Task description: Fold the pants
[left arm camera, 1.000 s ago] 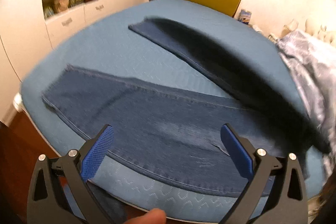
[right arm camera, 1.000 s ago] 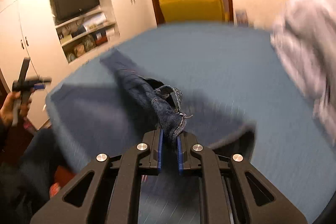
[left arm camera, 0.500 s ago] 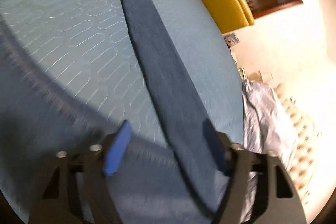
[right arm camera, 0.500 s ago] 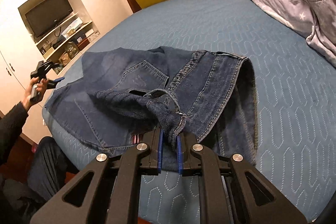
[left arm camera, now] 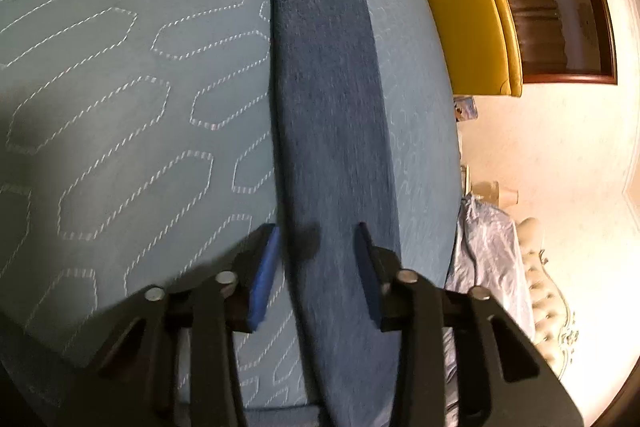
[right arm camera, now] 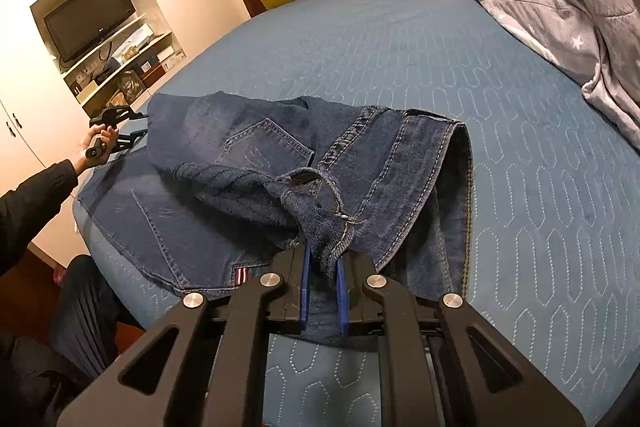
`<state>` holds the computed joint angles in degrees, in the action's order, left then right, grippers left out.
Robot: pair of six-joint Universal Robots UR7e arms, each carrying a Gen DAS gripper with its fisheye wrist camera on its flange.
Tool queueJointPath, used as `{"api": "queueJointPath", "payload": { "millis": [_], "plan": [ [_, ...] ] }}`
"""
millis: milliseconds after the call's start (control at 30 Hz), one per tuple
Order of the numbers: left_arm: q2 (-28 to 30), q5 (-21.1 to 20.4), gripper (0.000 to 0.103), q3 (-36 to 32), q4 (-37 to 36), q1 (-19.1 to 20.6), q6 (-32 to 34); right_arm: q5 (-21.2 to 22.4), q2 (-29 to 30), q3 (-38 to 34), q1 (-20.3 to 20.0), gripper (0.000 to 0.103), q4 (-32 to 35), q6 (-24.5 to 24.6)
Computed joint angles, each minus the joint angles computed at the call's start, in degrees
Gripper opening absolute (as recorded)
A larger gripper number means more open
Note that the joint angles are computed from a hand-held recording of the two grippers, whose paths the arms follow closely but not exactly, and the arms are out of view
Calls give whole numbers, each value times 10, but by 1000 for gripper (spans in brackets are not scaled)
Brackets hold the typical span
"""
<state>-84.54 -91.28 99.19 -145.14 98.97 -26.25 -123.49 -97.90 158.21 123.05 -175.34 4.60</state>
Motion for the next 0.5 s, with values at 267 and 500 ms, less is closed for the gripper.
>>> {"api": "queueJointPath", "payload": {
  "millis": [267, 500],
  "plan": [
    [-47, 24, 1, 0, 18, -33, 10, 5, -21, -18, -21, 12, 43, -27],
    [-352, 170, 1, 189, 96, -154, 37, 30, -164, 14, -81, 14, 150, -27]
  ]
}}
